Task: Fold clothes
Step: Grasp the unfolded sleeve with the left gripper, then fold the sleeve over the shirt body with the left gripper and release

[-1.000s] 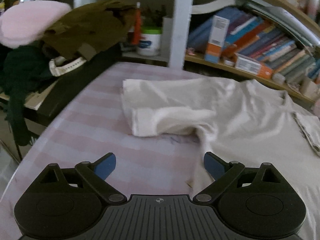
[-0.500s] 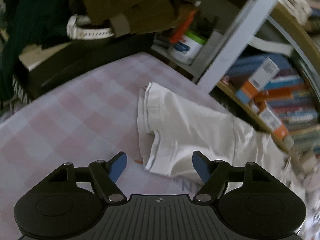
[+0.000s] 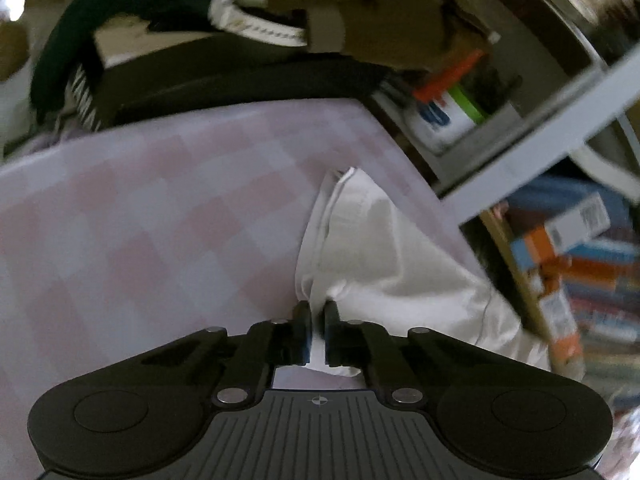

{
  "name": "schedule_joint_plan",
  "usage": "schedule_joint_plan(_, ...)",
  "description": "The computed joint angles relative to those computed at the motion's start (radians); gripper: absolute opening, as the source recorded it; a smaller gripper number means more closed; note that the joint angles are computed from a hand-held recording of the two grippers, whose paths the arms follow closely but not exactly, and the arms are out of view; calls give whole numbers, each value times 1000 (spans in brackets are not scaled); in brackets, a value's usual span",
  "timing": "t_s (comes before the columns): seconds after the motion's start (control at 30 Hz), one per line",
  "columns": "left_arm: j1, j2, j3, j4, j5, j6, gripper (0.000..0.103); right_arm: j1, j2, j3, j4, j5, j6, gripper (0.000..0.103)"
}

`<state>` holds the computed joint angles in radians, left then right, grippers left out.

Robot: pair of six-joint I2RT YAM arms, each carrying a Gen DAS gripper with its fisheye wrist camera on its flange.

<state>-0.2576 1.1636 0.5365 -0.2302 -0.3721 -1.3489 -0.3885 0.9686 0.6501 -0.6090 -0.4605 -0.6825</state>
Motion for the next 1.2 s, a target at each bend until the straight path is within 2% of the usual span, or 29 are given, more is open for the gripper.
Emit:
schedule_joint_plan(0.07, -32, 5, 21, 23, -37, -45, 3, -16, 10, 3, -1, -7, -6, 98)
schedule_joint_plan(0.13, -89, 36, 82, 43, -94, 5, 3, -35, 24, 7, -1, -16, -13, 98)
schedule_joint_plan(0.23, -209, 140, 225, 96, -164, 234, 3, -69, 43, 14, -1, -32, -29, 98)
schedule_joint_plan(0.3, -285, 239, 340, 116, -168, 439, 3, -94, 57, 20, -1, -45, -41, 98)
schedule_joint_plan(0.33, -335, 314, 415, 86, -174, 556, 5, -106, 65, 24, -1, -51, -47, 98)
schedule_joint_plan(0.4, -414, 486, 608, -44, -166, 787, 16, -128, 88, 36, 2, -60, -53, 98)
schedule_joint_plan(0.47, -483, 664, 797, -226, -210, 936, 36, -146, 114, 51, 2, -66, -57, 98)
schedule_joint_plan(0.5, -509, 701, 831, -270, -242, 947, 42, -155, 124, 57, 2, -71, -61, 98)
schedule_joint_plan(0.57, -551, 755, 865, -311, -293, 976, 66, -174, 145, 68, 2, -80, -70, 98)
schedule_joint_plan(0.63, -547, 696, 794, -249, -256, 921, 81, -188, 165, 77, -1, -83, -82, 98)
schedule_joint_plan(0.67, -533, 650, 741, -206, -244, 875, 83, -193, 177, 82, -1, -83, -86, 98)
schedule_joint_plan(0.73, -501, 571, 660, -148, -240, 758, 83, -204, 200, 92, -1, -84, -91, 98)
schedule_joint_plan(0.8, -455, 495, 577, -100, -247, 584, 83, -215, 219, 102, -3, -88, -99, 98)
schedule_joint_plan(0.9, -344, 427, 483, -14, -183, 352, 79, -225, 242, 113, -6, -92, -113, 98)
schedule_joint_plan(0.93, -311, 429, 468, 10, -162, 325, 79, -227, 248, 117, -6, -93, -118, 98)
schedule_joint_plan(1.0, -272, 464, 490, -4, -143, 336, 71, -233, 260, 125, -8, -96, -126, 98)
schedule_joint_plan(1.07, -247, 504, 524, -24, -108, 364, 37, -238, 273, 132, -7, -96, -128, 98)
schedule_joint_plan(1.13, -226, 543, 561, -45, -66, 378, 25, -242, 286, 138, -4, -95, -128, 98)
schedule_joint_plan(1.2, -221, 576, 590, -53, -76, 345, 17, -251, 304, 147, -4, -95, -130, 98)
